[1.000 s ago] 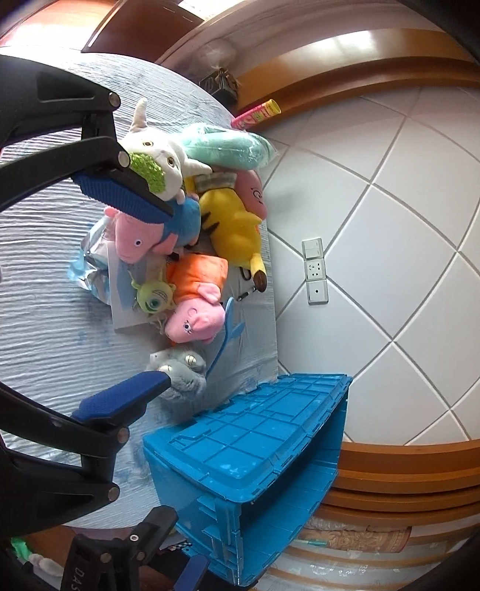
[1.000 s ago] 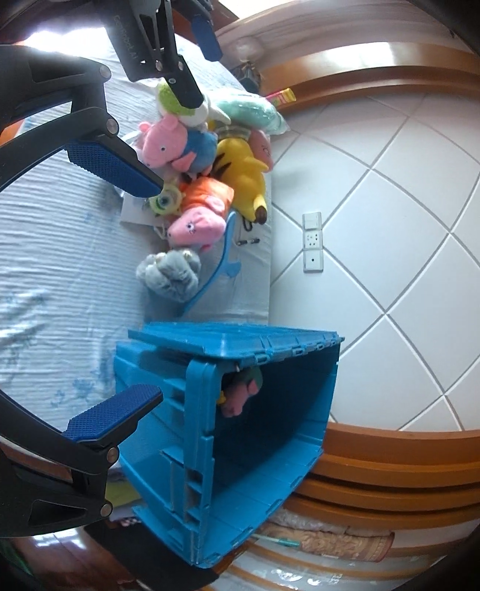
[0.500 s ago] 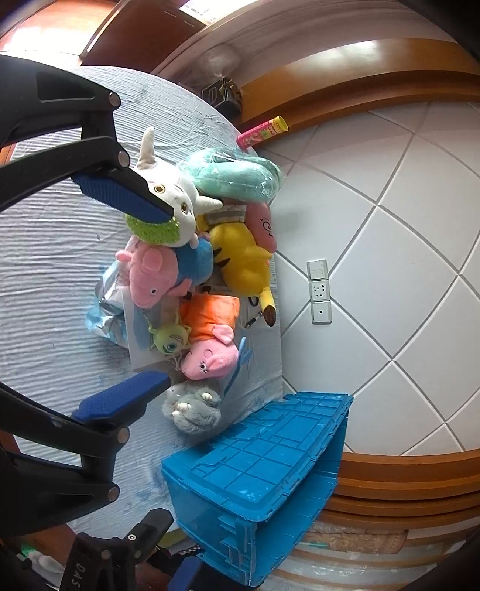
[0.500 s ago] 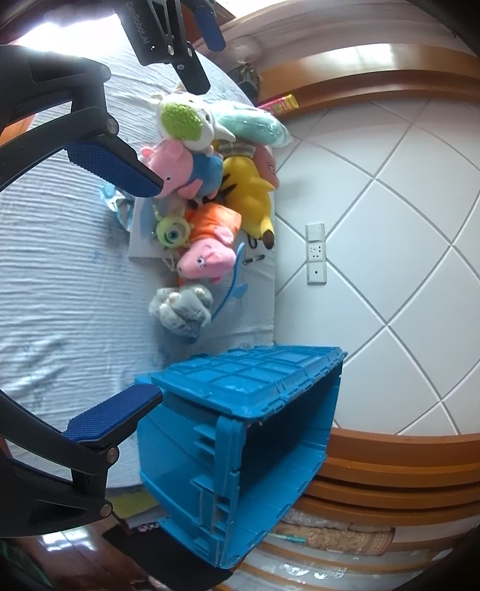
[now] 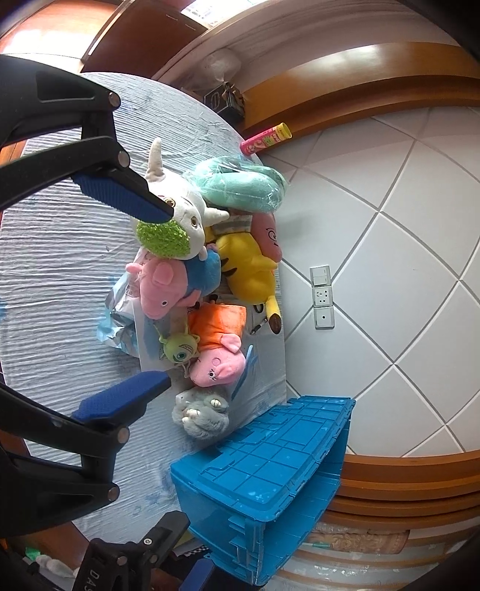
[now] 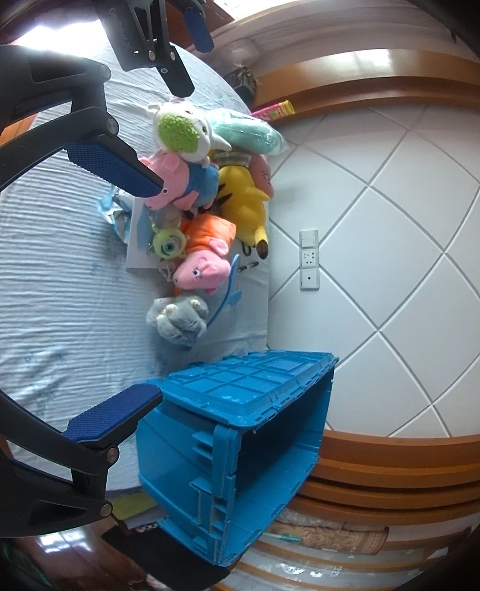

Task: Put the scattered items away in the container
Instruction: 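Withdraw both tools up and away from the crate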

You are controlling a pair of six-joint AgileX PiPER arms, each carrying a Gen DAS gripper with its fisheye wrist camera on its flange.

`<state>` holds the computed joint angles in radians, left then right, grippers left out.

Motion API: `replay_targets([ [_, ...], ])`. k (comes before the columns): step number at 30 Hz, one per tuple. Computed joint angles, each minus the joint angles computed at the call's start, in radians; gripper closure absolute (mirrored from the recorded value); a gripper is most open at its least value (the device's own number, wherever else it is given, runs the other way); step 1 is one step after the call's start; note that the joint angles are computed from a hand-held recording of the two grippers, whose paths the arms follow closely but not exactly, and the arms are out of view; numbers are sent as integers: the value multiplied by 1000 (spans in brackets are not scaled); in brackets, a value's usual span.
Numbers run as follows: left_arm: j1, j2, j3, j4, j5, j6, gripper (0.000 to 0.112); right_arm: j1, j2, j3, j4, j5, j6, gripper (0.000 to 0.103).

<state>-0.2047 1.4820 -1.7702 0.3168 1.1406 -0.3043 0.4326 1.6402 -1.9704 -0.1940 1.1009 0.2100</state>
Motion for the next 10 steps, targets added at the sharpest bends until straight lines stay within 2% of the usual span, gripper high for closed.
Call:
replay_targets([
  [10,-45,-22,1,5,-9,-21,30,-17,-33,9,-36,8,11,1],
])
